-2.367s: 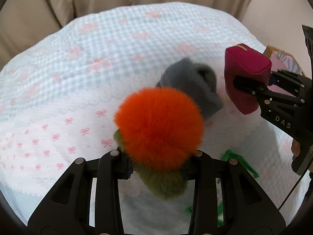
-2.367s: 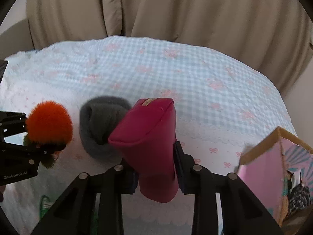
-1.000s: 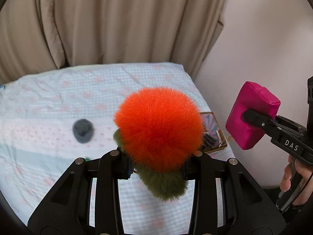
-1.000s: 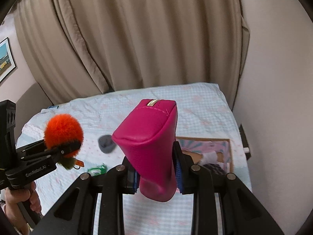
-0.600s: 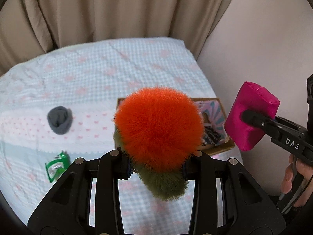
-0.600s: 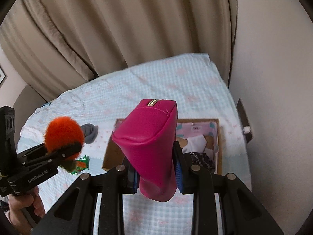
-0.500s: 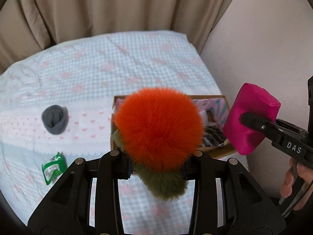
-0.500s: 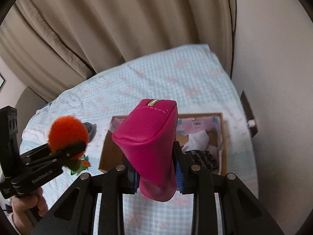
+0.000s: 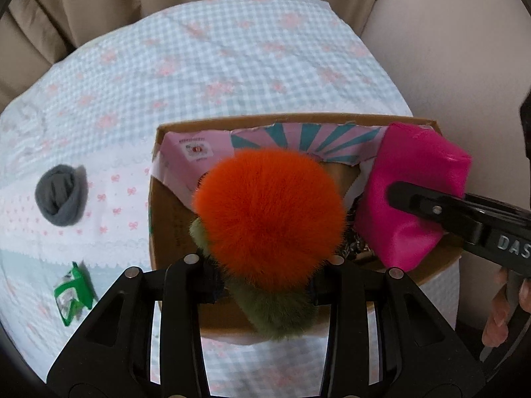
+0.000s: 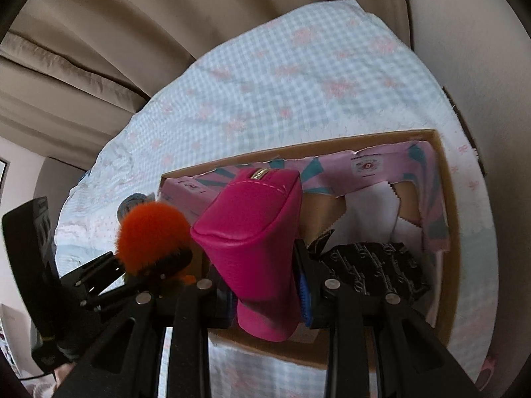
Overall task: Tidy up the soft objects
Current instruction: 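Open left tool to drop the pompom while right tool drops the pink sock, then withdraw both tools from the box toward the grey sock and green wipes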
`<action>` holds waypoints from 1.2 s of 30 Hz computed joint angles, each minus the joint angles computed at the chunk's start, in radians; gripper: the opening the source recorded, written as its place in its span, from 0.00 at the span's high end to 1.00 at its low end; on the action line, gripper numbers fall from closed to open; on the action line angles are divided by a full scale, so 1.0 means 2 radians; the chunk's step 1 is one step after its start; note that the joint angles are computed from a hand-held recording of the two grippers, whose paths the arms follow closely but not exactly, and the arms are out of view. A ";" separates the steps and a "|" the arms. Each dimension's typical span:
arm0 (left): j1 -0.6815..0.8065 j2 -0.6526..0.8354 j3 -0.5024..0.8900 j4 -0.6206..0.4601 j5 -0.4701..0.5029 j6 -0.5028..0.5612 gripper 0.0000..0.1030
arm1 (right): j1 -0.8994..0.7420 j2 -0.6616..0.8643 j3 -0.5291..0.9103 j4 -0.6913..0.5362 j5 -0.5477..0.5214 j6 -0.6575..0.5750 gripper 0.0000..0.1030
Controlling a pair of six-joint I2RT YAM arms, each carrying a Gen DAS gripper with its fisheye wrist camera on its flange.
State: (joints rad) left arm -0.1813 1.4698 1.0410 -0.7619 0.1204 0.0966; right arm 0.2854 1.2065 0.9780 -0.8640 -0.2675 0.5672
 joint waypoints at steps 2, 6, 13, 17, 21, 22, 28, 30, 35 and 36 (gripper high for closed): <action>-0.009 -0.004 0.007 -0.004 -0.014 0.001 0.16 | -0.005 0.016 0.009 -0.002 0.001 -0.001 0.61; -0.020 -0.030 0.002 -0.007 -0.040 0.016 0.00 | -0.016 0.025 0.030 -0.018 0.012 -0.007 0.04; -0.002 -0.066 0.002 -0.044 -0.027 0.022 0.00 | -0.023 -0.005 0.035 -0.042 0.034 -0.011 0.04; 0.008 -0.092 0.008 -0.069 -0.017 0.023 0.00 | -0.004 -0.027 0.043 -0.058 0.062 -0.006 0.03; 0.016 -0.125 0.024 -0.102 -0.003 0.026 0.00 | 0.022 -0.046 0.071 -0.094 0.084 0.010 0.04; 0.021 -0.134 0.031 -0.113 0.002 0.029 0.00 | 0.032 -0.050 0.084 -0.106 0.093 0.015 0.03; 0.059 -0.193 0.086 -0.189 0.038 0.045 0.00 | 0.116 -0.058 0.174 -0.184 0.169 0.045 0.03; 0.074 -0.211 0.104 -0.212 0.048 0.053 0.00 | 0.161 -0.055 0.215 -0.214 0.207 0.064 0.03; 0.178 -0.241 0.177 -0.298 0.121 0.125 0.00 | 0.291 -0.019 0.328 -0.307 0.318 0.143 0.03; 0.203 -0.242 0.192 -0.315 0.137 0.144 0.00 | 0.331 -0.005 0.360 -0.333 0.349 0.170 0.03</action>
